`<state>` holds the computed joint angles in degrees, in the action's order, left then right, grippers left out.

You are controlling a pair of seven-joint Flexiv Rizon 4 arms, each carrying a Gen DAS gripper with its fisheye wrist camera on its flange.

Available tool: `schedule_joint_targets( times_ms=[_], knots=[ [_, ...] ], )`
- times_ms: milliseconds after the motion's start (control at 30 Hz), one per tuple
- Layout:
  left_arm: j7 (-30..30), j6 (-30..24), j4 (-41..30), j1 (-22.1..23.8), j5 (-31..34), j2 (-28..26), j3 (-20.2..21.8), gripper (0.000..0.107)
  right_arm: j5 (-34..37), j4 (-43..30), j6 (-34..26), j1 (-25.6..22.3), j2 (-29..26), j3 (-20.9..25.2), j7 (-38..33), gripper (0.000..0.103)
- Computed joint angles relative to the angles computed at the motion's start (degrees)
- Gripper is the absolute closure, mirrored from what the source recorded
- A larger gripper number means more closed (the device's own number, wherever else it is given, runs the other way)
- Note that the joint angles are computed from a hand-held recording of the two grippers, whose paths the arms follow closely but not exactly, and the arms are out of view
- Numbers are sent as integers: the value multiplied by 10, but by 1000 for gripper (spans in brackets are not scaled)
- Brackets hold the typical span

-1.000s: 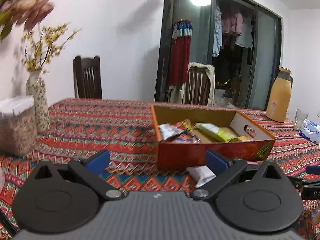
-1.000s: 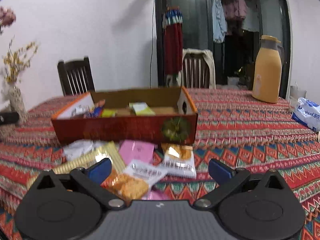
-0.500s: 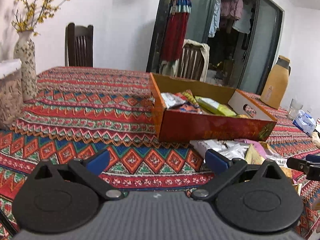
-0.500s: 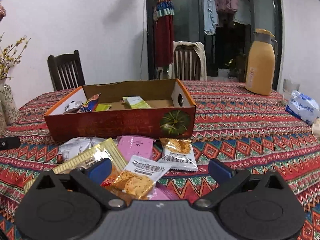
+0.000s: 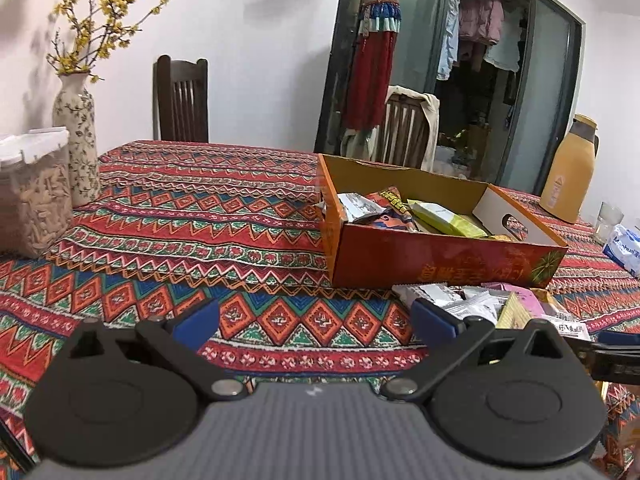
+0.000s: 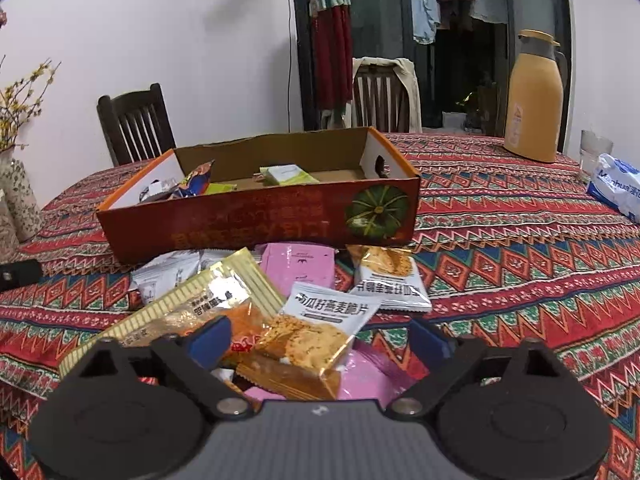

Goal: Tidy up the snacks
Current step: 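Grasp the pumpkin-seed oat crisp packet with the right gripper, then grasp the orange stick-snack packet with the left gripper while the right holds the oat packet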

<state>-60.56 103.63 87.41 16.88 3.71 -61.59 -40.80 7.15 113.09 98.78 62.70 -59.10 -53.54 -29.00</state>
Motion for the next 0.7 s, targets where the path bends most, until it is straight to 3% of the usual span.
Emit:
schedule_joint_targets(
  times_ms=[200, 400, 700],
  knots=[
    [-41, 34, 27, -16, -1, 27, 33, 4, -8, -12, 9, -31, 12, 31, -5, 52],
    [-69, 40, 38, -36, 14, 45, 55, 4, 18, 4, 66, -44, 24, 56, -47, 62],
    [-43, -2, 36, -93, 12, 64, 94, 4, 106, 27, 158, -47, 27, 78, -119, 62]
  ],
)
